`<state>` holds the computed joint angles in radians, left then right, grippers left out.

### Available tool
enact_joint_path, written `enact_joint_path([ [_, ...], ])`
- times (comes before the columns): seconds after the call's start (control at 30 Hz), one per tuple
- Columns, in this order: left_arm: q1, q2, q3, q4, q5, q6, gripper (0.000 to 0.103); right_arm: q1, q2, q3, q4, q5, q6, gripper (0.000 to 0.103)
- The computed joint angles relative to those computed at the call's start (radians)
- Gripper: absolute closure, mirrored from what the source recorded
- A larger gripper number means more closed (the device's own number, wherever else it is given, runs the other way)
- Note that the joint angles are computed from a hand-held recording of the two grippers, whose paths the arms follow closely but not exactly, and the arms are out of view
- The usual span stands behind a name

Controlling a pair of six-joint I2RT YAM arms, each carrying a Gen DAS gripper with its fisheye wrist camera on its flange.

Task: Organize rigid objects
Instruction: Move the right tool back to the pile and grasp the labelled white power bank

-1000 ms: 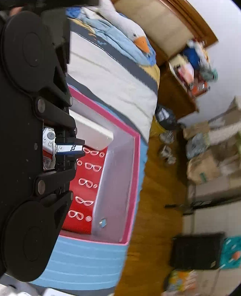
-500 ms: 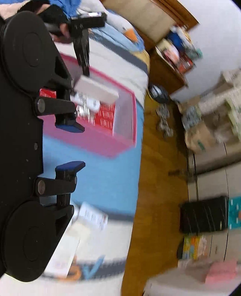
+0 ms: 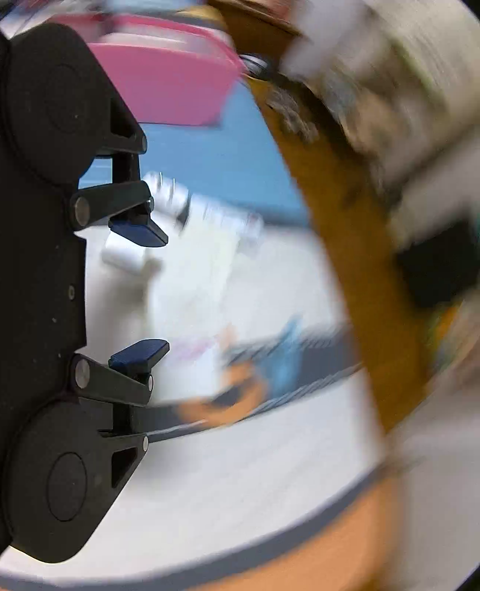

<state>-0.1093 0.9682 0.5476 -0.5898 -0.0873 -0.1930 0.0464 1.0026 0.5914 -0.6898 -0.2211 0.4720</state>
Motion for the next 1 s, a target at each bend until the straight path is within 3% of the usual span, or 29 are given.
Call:
enact_joint_path([
  [0.1,-0.007,0.002,0.001,-0.001,-0.008,-0.009,0.096,-0.166,0.034,-0.049,0.054,-0.157,0.024,0.039],
  [0.23,-0.016,0.002,-0.001,0.002,-0.022,-0.006,0.096,-0.243,0.084,-0.082,0.139,-0.23,0.123,0.032],
  [0.27,-0.021,0.005,0.0,0.003,-0.029,-0.006,0.096,-0.244,0.091,-0.093,0.162,-0.22,0.155,0.028],
  [0.43,-0.034,0.016,0.004,0.003,-0.045,-0.016,0.096,-0.19,0.145,-0.123,0.277,-0.112,0.291,0.028],
  [0.67,-0.057,0.025,0.003,0.01,-0.072,-0.02,0.096,-0.041,0.215,-0.112,0.405,0.039,0.308,0.019],
  [0.77,-0.055,0.025,-0.001,0.017,-0.073,-0.013,0.096,-0.042,0.159,-0.154,0.439,0.081,0.235,0.033],
  [0.83,-0.054,0.024,-0.004,0.019,-0.072,-0.012,0.096,-0.054,0.081,-0.179,0.414,0.089,0.204,0.05],
  [0.9,-0.052,0.023,-0.006,0.02,-0.07,-0.012,0.096,-0.064,0.021,-0.181,0.372,0.088,0.152,0.089],
  [0.93,-0.052,0.023,-0.006,0.02,-0.07,-0.012,0.096,-0.069,0.001,-0.18,0.359,0.075,0.122,0.097],
  [1.0,-0.055,0.019,-0.008,0.021,-0.071,-0.014,0.096,-0.102,-0.017,-0.18,0.342,0.003,0.1,0.1],
])
